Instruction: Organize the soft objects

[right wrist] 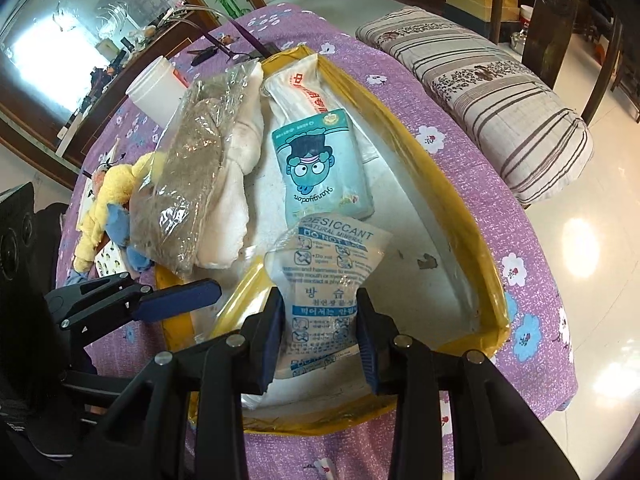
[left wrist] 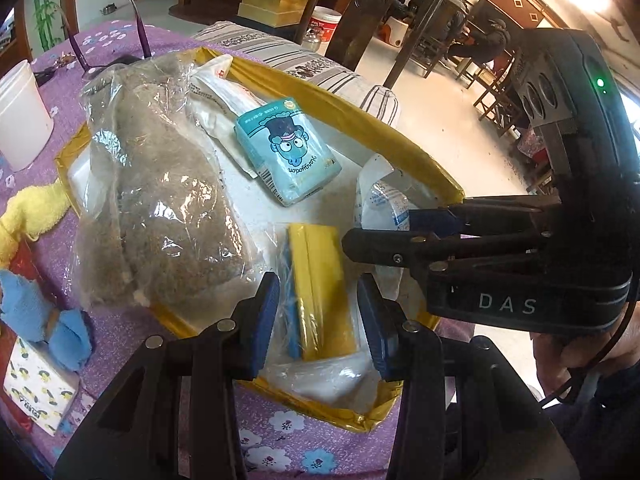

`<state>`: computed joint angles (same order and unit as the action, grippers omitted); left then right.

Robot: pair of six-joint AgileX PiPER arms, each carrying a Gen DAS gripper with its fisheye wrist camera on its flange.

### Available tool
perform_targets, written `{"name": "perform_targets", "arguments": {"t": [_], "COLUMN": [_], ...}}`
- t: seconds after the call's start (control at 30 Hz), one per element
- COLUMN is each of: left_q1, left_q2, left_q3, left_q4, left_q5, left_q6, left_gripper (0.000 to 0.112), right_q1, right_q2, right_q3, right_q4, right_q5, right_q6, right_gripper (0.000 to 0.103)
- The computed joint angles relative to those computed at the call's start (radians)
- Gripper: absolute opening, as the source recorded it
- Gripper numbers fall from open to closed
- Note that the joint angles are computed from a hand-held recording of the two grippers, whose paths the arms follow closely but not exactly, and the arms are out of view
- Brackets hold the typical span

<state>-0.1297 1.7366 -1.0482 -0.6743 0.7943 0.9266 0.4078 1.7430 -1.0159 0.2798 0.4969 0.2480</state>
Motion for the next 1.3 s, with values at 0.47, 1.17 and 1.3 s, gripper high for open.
{"name": "perform_targets", "arguments": {"t": [0.47,1.17,1.3], "left_q1": [0.058,0.251,0.221], "left_q2": [-0.041,0.017,0.098], "left_q3": [0.025,-0.131,-0.201], "left_q4": [-0.054,-0.107,-0.030], "left_q5": [0.022,0.049,0.063], "left_q6": [0.069,-0.096,-0.185], "left_gripper": [0.040,0.040,0.040], "right_q1": [0.026,0.074,0.072], "right_q2": [-0.071,-0.248,-0.268], "right_q3": [0.039,0.185,0.206], "right_q4": [-0.147,-0.467,-0.493], "right_q5": [-0.038,-0.195,-0.192], "right_q6": [0.171,0.595,0.613], "right_gripper": [0.047,0.064,0.064]}}
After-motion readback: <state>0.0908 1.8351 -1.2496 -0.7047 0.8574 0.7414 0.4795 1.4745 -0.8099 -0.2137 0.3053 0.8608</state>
